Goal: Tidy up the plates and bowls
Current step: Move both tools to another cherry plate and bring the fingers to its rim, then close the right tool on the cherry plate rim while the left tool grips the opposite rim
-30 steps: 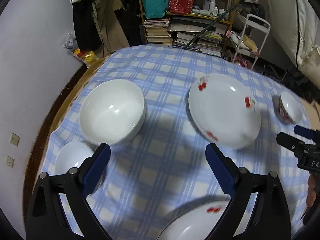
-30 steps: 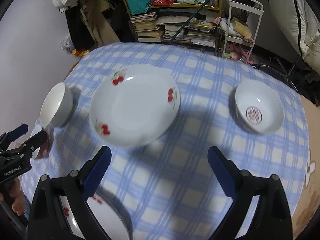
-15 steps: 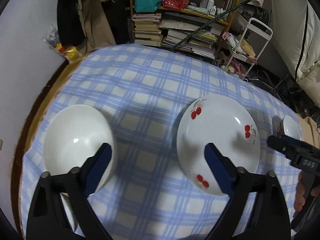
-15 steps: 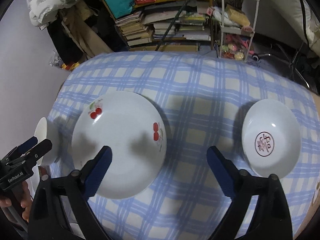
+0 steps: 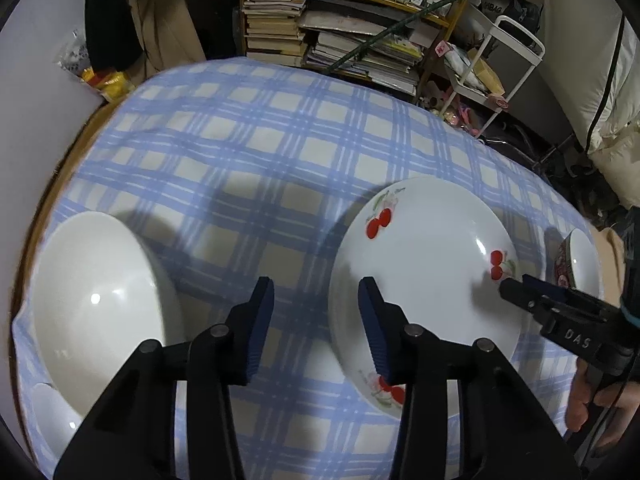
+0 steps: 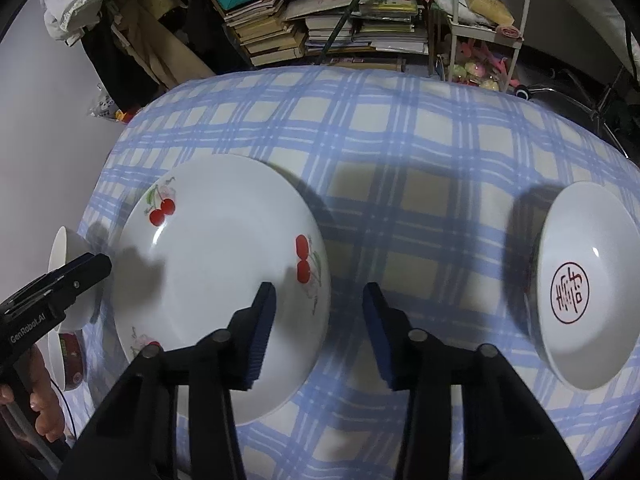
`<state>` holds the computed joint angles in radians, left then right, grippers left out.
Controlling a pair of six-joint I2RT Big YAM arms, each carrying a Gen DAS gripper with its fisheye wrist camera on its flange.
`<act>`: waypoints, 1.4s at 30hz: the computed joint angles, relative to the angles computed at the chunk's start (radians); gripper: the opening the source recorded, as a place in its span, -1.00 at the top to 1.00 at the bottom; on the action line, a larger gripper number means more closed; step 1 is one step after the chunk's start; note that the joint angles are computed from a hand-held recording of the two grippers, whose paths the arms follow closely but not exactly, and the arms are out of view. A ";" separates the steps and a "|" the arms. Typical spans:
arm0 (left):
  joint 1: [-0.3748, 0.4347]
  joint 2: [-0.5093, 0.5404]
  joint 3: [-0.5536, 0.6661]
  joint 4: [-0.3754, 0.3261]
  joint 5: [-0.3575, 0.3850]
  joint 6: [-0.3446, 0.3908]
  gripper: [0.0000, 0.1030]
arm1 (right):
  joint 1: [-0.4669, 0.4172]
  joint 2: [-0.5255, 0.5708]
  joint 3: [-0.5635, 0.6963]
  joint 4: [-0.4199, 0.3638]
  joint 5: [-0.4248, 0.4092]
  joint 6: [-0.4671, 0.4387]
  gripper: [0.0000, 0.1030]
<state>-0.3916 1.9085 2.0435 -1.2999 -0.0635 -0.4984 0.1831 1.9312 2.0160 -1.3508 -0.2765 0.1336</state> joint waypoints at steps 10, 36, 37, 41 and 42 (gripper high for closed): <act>-0.002 0.036 0.009 0.016 0.028 0.002 0.84 | -0.032 0.016 -0.028 0.020 -0.141 0.071 0.77; -0.027 -0.138 -0.160 0.018 0.056 -0.068 0.85 | -0.002 -0.121 -0.123 0.012 -0.102 0.051 0.76; -0.027 -0.158 -0.183 0.027 0.068 -0.081 0.85 | 0.000 -0.137 -0.135 0.013 -0.098 0.048 0.76; -0.051 -0.205 -0.223 0.015 0.035 -0.085 0.85 | 0.004 -0.186 -0.173 0.006 -0.106 0.044 0.76; -0.053 -0.218 -0.235 0.014 0.045 -0.087 0.85 | 0.005 -0.198 -0.183 0.005 -0.098 0.045 0.76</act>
